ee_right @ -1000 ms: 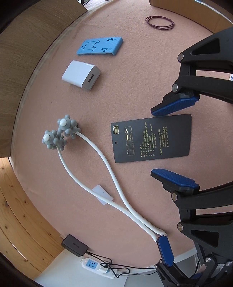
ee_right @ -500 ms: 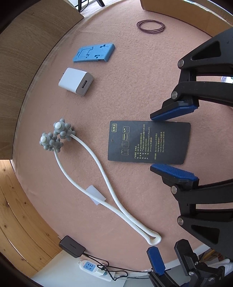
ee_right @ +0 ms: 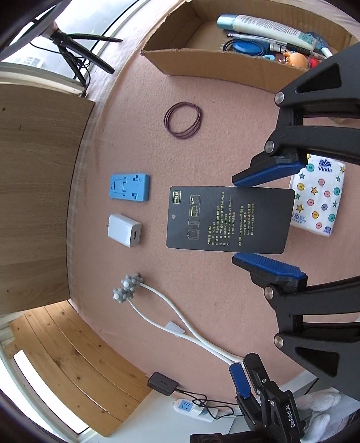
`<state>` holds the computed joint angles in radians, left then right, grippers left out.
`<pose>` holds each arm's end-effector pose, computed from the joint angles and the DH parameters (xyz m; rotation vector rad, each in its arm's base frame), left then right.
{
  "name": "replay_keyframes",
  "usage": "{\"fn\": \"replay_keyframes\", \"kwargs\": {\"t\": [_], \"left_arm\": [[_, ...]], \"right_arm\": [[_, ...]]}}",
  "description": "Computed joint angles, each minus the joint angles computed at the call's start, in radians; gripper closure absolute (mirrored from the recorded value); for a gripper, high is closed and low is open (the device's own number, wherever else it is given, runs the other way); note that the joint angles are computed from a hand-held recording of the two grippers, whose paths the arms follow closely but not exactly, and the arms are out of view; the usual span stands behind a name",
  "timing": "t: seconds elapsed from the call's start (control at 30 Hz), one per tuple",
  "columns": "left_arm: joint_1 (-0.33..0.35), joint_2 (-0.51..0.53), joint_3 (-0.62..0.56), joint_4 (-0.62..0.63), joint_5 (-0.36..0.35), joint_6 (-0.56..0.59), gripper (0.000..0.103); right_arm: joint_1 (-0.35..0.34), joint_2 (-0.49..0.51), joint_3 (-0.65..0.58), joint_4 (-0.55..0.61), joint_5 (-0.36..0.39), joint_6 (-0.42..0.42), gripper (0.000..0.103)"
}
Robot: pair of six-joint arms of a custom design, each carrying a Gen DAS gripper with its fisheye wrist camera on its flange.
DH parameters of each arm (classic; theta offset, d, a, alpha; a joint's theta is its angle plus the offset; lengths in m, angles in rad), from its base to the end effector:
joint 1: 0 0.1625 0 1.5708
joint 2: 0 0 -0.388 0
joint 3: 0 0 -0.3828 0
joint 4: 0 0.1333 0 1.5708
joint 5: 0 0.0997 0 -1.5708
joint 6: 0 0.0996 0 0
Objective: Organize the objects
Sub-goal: 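Grasp the black card with the right tool and lift it, then carry the black card into the box with the right tool and release it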
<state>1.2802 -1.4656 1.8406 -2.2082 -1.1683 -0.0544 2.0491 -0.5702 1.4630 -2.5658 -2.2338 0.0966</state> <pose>0.0170 -0.5447 0.3455 0.2510 2.7447 -0.4546 0.3741 -0.5651 0.0059 0.4326 -2.4720 0.3679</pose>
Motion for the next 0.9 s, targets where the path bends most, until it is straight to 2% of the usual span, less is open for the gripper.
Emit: {"fn": "replay_keyframes", "kwargs": {"t": [0.3, 0.47, 0.9], "left_arm": [[-0.034, 0.047, -0.001, 0.002, -0.016, -0.003, 0.036], [-0.049, 0.068, 0.000, -0.001, -0.019, -0.005, 0.036], [-0.076, 0.103, 0.003, -0.012, -0.010, -0.004, 0.036]], "right_arm": [[-0.028, -0.161, 0.163, -0.115, -0.124, 0.061, 0.057], [-0.060, -0.229, 0.233, -0.137, -0.159, 0.098, 0.057], [-0.104, -0.289, 0.300, -0.147, -0.170, 0.134, 0.057]]}}
